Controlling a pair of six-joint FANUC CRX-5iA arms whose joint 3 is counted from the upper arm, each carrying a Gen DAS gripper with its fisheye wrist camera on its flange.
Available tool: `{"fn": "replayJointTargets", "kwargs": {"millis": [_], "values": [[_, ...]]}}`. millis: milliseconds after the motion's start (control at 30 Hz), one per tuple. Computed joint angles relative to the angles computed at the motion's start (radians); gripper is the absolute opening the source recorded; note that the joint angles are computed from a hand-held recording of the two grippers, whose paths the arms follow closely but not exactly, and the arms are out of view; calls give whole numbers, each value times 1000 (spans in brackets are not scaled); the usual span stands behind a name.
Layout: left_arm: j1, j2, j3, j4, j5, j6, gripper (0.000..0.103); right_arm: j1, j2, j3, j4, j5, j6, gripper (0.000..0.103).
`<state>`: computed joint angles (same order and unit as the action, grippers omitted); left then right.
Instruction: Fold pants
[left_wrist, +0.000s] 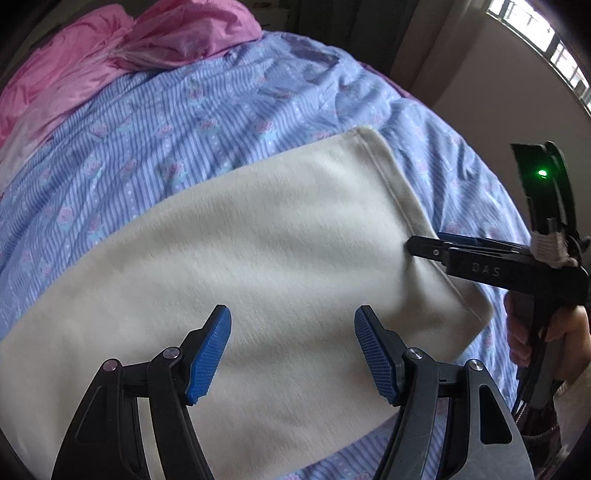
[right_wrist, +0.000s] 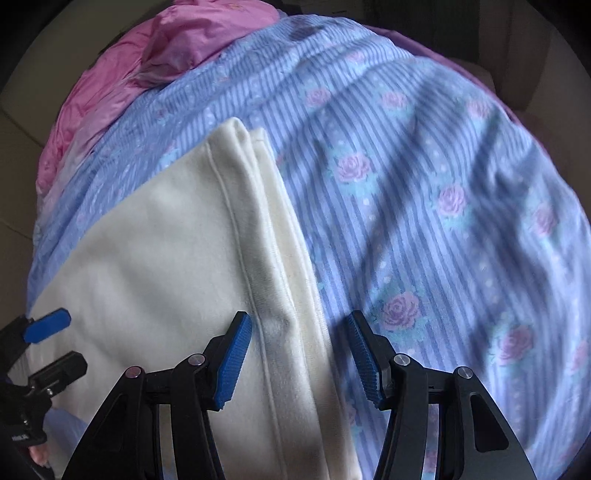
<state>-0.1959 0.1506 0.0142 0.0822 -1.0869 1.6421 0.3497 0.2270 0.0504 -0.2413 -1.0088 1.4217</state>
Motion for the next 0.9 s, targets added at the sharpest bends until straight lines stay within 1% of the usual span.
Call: {"fn": "replayJointTargets", "kwargs": {"millis": [67, 133, 233, 333, 367, 400, 433, 467, 533, 667, 833, 900], "values": [[4, 19, 9, -3, -13, 11, 68, 5, -9, -19, 6, 22, -26, 55], [8, 30, 17, -8, -27, 26, 68, 27, -17, -45, 49, 45, -46, 54], [16, 24, 10, -1, -32, 31, 68, 48, -13, -51, 84, 53, -73, 42], [20, 4, 3, 2, -36, 23, 68, 69, -13, -54, 127, 47, -117, 35], [20, 0, 3, 2, -36, 20, 68, 69, -13, -50, 127, 41, -131, 29], [20, -8, 3, 1, -35, 15, 68, 66, -15, -43, 120, 33, -144, 26], [22, -15, 3, 0, -35, 10, 68, 72, -14, -38, 127, 32, -166, 18], [24, -27, 2, -2, -35, 6, 68, 73, -18, -35, 123, 31, -175, 17], [30, -47, -1, -1, -35, -2, 68, 90, -30, -40, 159, 32, -215, 17], [60, -100, -10, -2, -53, -10, 68, 144, -75, -58, 258, 44, -289, 16], [128, -189, -21, -18, -110, 14, 68, 232, -136, -46, 366, 19, -360, 16], [176, -237, -25, -17, -146, 16, 68, 282, -153, -25, 411, -11, -377, 16]]}}
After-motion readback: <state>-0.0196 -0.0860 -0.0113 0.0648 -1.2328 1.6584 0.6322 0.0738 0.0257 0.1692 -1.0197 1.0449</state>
